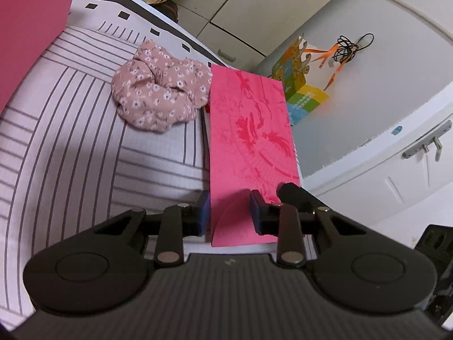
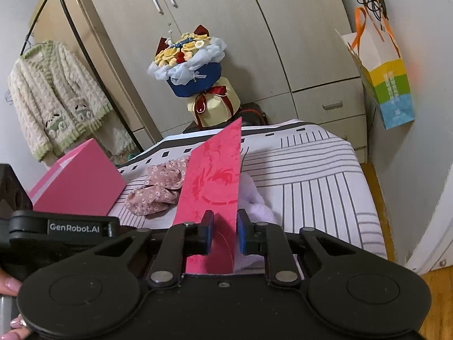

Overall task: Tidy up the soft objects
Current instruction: 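Lift the red envelope with both tools and carry it over the box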

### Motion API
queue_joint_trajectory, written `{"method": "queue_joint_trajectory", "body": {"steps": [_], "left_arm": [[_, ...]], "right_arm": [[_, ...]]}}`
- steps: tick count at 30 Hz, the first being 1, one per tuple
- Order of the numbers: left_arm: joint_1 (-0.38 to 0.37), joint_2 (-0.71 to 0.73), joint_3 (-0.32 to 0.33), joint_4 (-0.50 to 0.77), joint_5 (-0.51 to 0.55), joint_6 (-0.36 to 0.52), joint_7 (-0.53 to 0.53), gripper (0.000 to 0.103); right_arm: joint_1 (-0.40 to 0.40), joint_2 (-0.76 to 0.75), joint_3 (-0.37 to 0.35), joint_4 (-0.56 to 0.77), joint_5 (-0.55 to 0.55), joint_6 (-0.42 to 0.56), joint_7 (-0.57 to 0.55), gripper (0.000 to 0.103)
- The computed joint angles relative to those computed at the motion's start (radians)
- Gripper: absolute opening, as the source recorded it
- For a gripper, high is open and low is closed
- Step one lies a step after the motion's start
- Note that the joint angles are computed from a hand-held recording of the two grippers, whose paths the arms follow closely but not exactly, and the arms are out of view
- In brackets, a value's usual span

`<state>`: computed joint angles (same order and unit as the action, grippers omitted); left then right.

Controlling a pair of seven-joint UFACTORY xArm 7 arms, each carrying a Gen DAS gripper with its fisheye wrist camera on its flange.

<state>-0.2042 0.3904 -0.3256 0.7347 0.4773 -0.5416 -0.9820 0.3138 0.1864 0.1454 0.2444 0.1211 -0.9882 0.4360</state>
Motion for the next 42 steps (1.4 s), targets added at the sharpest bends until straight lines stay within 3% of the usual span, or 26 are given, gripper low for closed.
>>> {"method": "queue_joint_trajectory", "body": {"steps": [8, 15, 23, 32, 42], "left_arm": [[-0.061, -0.114, 0.045, -0.137, -0.034, -0.061, 0.095, 0.028], [-0.165, -0.242, 0.080, -0.269, -0.165, -0.030, 0.263, 0.028], [-0.149, -0.344, 0.097, -0.365, -0.033, -0.027, 0.202, 0.028], [-0.208, -0.452, 0.116, -0.504, -0.102, -0.084, 0.275, 0.028], [-0.250, -0.565, 0.139, -0.625, -0.122, -0.126, 0.282, 0.028]], "right_arm": [[0.047, -0.070, 0.037, -0.073, 0.064, 0.018, 0.066, 0.024], [0.202, -0.113, 0.122, -0.125, 0.325, 0.010, 0.028, 0.027], [0.374, -0.138, 0.208, -0.158, 0.594, -0.009, 0.030, 0.030], [0.530, -0.170, 0.294, -0.150, 0.850, 0.026, 0.019, 0.031], [0.675, -0.229, 0.376, -0.088, 1.157, 0.098, -0.170, 0.031]]}}
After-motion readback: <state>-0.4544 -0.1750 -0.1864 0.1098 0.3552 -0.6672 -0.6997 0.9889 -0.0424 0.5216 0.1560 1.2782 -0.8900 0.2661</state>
